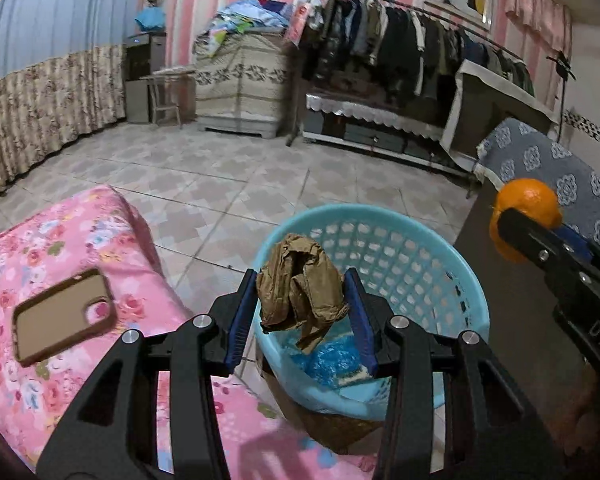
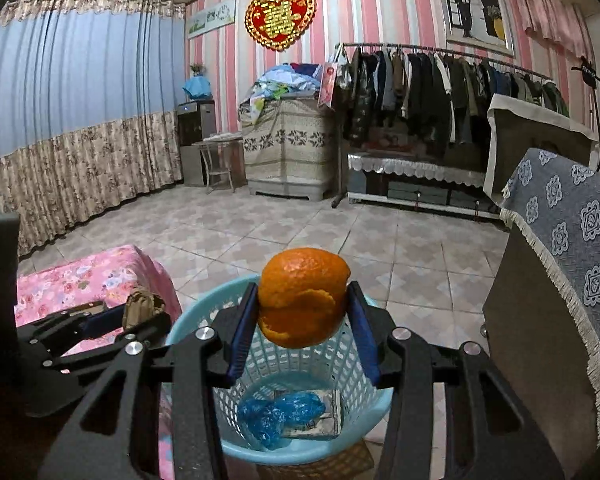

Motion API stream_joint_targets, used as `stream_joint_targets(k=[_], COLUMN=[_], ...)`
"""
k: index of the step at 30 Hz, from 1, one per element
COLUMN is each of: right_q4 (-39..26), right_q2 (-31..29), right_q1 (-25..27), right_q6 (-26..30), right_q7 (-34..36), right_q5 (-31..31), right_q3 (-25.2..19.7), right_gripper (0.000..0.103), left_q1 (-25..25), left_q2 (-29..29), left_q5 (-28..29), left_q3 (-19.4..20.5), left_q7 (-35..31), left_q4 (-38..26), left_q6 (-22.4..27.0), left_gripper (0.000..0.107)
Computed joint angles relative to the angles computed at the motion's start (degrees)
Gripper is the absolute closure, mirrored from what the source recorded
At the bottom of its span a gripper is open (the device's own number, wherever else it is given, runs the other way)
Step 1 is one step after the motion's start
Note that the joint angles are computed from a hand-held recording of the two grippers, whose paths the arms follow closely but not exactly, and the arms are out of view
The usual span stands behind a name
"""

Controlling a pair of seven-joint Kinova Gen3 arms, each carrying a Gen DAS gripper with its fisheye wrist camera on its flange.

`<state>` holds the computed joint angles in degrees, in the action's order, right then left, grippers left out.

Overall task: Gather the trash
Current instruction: 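Carry the brown paper with the left gripper into the blue basket and release, then grasp the orange peel with the left gripper while the right grasps the orange wrapper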

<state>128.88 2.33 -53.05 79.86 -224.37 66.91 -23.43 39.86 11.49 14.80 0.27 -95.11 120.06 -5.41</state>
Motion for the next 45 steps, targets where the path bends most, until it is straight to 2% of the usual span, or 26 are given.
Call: stream_joint_targets(k=[2,4,5,6,7,9,11,15,17,19,23,24,25,27,30,32,34,36,38,40,42,44,45], right_q4=[0.9,0.8,0.7,0.9,1.0,1.5,1.6,1.6,1.6,1.3,1.0,1.1,1.0,0.6,-0.4,-1.1,-3.6,-6.5,-8.6,-11.4,-14.2,-17.2,-18.8], right_q2=[0.5,0.5,0.8,1.1,1.2,0.8,0.5,0.3,0.5,1.0,2.4,2.4,2.4,2.7,3.0,3.2,3.8,4.1,4.5,6.8,10.2,15.0,17.3], right_q1=[2.2,7.1,9.0,10.0,10.0,9.4,9.2,8.7,8.8,8.9,9.0,8.9,8.4,8.0,8.1,5.4,0.1,-5.2,-7.4,-5.7,-2.0,1.1,1.6], right_q6=[-0.7,-1.5,-1.6,-1.5,-0.9,0.3,1.0,1.2,1.2,1.1,1.6,1.3,1.4,1.9,2.0,1.7,2.0,1.1,-2.7,-7.3,-11.9,-16.6,-18.7], right_q7=[-1.7,-1.6,-1.7,-2.1,-2.8,-4.5,-5.2,-4.5,-4.7,-4.7,-5.5,-5.4,-5.0,-4.6,-5.6,-5.8,-4.5,-2.6,-0.8,0.8,-0.2,-0.6,0.6], right_q5=[1.0,1.0,0.9,1.2,1.2,1.0,0.7,1.0,1.4,1.8,3.4,4.2,4.4,5.0,6.0,6.8,6.8,9.4,13.7,18.2,22.9,27.3,28.5], right_q3=[-1.5,-5.8,-7.4,-8.2,-8.5,-8.8,-9.0,-8.9,-9.2,-9.3,-10.0,-10.1,-10.0,-10.2,-11.0,-8.8,-3.9,0.3,1.8,-0.5,-5.7,-10.0,-10.6], right_gripper=[0.058,0.058,0.057,0.053,0.044,0.042,0.042,0.042,0.042,0.042,0.04,0.036,0.032,0.03,0.028,0.024,0.024,0.024,0.021,0.019,0.019,0.019,0.019], left_q1=[-3.6,-3.7,-2.3,0.2,2.4,3.7,4.9,9.3,10.8,8.4,-1.7,-4.3,-7.0,-12.3,-20.2,-25.4,-30.7,-35.5,-40.1,-44.0,-46.1,-47.9,-47.2], left_q2=[1.1,1.8,2.1,2.4,2.4,2.2,2.3,1.3,-0.1,-1.7,-5.7,-7.2,-8.7,-11.7,-19.1,-24.4,-29.7,-34.4,-37.1,-38.1,-37.5,-35.4,-35.1], left_q5=[-2.8,-3.6,-4.0,-3.9,-4.4,-6.0,-6.0,-0.9,3.4,8.1,15.3,17.6,19.0,21.1,21.2,21.8,22.7,22.7,22.7,24.3,28.1,32.8,35.0], left_q3=[4.0,3.8,2.4,0.0,-2.2,-3.5,-5.0,-10.3,-12.4,-10.3,-1.7,0.2,1.9,4.9,6.5,5.2,2.7,-1.4,-6.7,-12.0,-17.3,-22.6,-25.3], left_q7=[2.2,2.7,3.4,3.7,4.6,6.8,7.3,3.2,0.0,-3.8,-12.3,-14.4,-15.7,-19.0,-25.7,-28.2,-31.5,-33.8,-38.2,-42.9,-46.6,-48.5,-50.8], left_q4=[-1.0,-2.3,-3.0,-3.2,-2.7,-1.9,-2.1,-1.1,0.1,1.8,5.6,6.7,7.7,9.2,13.0,15.5,18.9,21.0,22.4,23.6,22.9,21.0,20.2], left_q6=[1.4,2.9,3.7,3.5,2.4,0.7,1.1,1.2,0.8,-0.1,-1.4,-1.3,-1.0,1.0,3.8,5.3,5.4,7.5,8.5,7.3,7.8,11.5,13.8], left_gripper=[0.063,0.063,0.056,0.04,0.034,0.032,0.032,0.032,0.032,0.032,0.032,0.032,0.032,0.032,0.029,0.027,0.022,0.017,0.017,0.017,0.017,0.017,0.017])
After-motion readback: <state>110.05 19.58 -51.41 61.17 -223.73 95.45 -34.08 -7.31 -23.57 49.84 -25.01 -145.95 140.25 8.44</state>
